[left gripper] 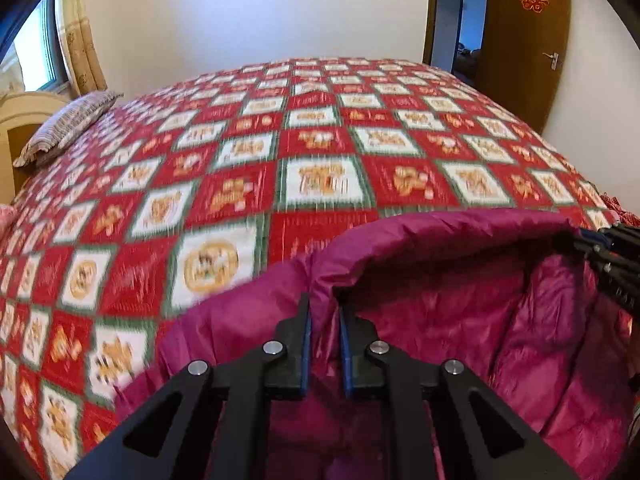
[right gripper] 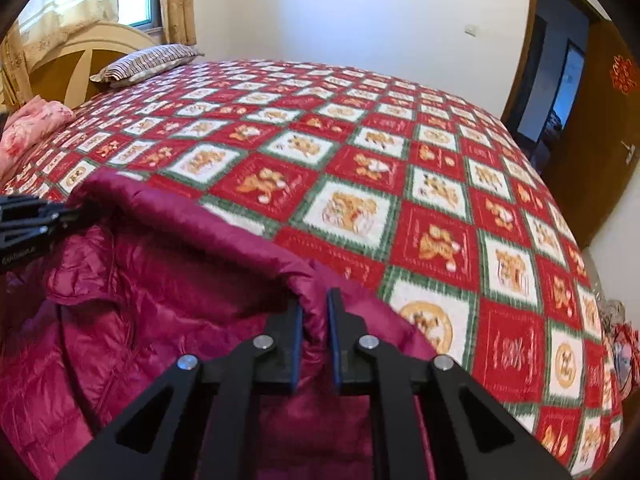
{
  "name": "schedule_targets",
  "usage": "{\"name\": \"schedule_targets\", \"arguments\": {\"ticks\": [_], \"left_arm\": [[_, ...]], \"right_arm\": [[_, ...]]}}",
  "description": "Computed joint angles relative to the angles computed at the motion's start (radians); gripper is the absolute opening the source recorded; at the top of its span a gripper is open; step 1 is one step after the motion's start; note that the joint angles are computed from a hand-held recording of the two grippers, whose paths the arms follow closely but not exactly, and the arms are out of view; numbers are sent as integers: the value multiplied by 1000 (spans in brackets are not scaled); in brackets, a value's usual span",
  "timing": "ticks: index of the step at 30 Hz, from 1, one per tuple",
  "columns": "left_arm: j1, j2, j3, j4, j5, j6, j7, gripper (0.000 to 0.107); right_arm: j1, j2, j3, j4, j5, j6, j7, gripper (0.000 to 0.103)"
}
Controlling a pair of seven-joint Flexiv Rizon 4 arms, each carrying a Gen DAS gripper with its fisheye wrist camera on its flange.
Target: Fold large clothes
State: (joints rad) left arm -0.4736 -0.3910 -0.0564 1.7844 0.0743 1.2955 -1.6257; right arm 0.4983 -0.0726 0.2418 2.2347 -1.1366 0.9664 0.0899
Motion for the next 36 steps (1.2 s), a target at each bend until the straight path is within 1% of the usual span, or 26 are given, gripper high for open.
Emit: {"name": "schedule_targets", "arguments": {"ticks": [1, 3, 5, 8, 9, 10, 12, 15, 16, 17, 18, 19, 20, 21, 22, 23, 24, 25, 26, 28, 30, 31, 33, 34, 36], "left_arm": [[-1, -2, 1, 12, 0, -1, -4, 11], [-23, -9, 26, 22, 35, -1, -28, 10], [-30, -8, 33, 37, 54, 11, -40, 10], [-61, -4, 66, 27, 110, 13, -74, 11], [-66, 2, 71, 25, 120, 8, -85, 11], [-58, 14, 61, 30, 114, 1, -84, 11], [-35, 45, 38, 61, 95, 41, -86, 13], [-6, 90, 9, 120, 66, 157, -77, 19], [7, 101, -4, 138, 47, 195, -70, 26], [-7, 104, 13, 135, 49, 204, -86, 44], [-27, 104, 39, 124, 57, 209, -118, 55], [-44, 102, 63, 116, 65, 228, -154, 72], [-53, 98, 79, 114, 68, 267, -188, 79], [-66, 91, 93, 106, 64, 279, -199, 81], [-106, 70, 140, 66, 89, 239, -230, 82], [-166, 51, 210, 14, 132, 167, -275, 82], [-221, 21, 272, -67, 214, 33, -346, 82], [-255, -18, 302, -138, 248, -106, -360, 82], [-260, -45, 305, -175, 260, -181, -365, 82], [-214, -75, 250, -179, 240, -215, -331, 82], [-207, -72, 239, -172, 287, -197, -357, 82], [-198, -63, 227, -169, 301, -190, -360, 82], [-169, -46, 192, -159, 302, -189, -363, 82], [-144, -31, 166, -142, 286, -165, -361, 82], [-112, -4, 131, -116, 284, -106, -376, 82]], "right_arm": [[1, -1, 3, 6, 5, 0, 8, 12], [7, -6, 6, 11, 12, -4, 19, 12], [17, -9, 12, 12, 27, -31, 12, 12], [21, -21, 9, 13, 51, -40, 3, 12], [22, -23, 7, 13, 53, -40, 3, 12], [24, -23, 7, 13, 53, -45, 1, 12], [31, -25, 8, 9, 52, -60, -9, 12], [31, -25, 5, 14, 49, -54, -3, 12], [30, -26, 4, 17, 45, -48, 4, 12], [31, -27, 4, 16, 43, -50, 5, 12], [33, -29, 4, 14, 41, -55, 5, 12], [32, -28, 4, 15, 41, -58, -1, 12], [34, -28, 4, 14, 42, -64, -4, 12], [34, -29, 5, 14, 42, -65, -6, 12], [34, -28, 5, 14, 42, -66, -8, 12], [34, -25, 5, 16, 40, -63, -7, 12], [33, -21, 5, 18, 35, -59, -4, 12], [32, -18, 6, 20, 34, -55, -3, 12], [30, -12, 8, 23, 41, -48, -8, 12], [29, 6, 16, 32, 55, -39, -19, 13], [30, 22, 27, 37, 79, -31, -46, 18], [37, 39, 40, 38, 104, -56, -73, 21], [41, 69, 53, 46, 103, -78, -81, 21], [39, 90, 57, 53, 92, -77, -67, 22], [28, 115, 59, 59, 54, -61, -17, 30]]}}
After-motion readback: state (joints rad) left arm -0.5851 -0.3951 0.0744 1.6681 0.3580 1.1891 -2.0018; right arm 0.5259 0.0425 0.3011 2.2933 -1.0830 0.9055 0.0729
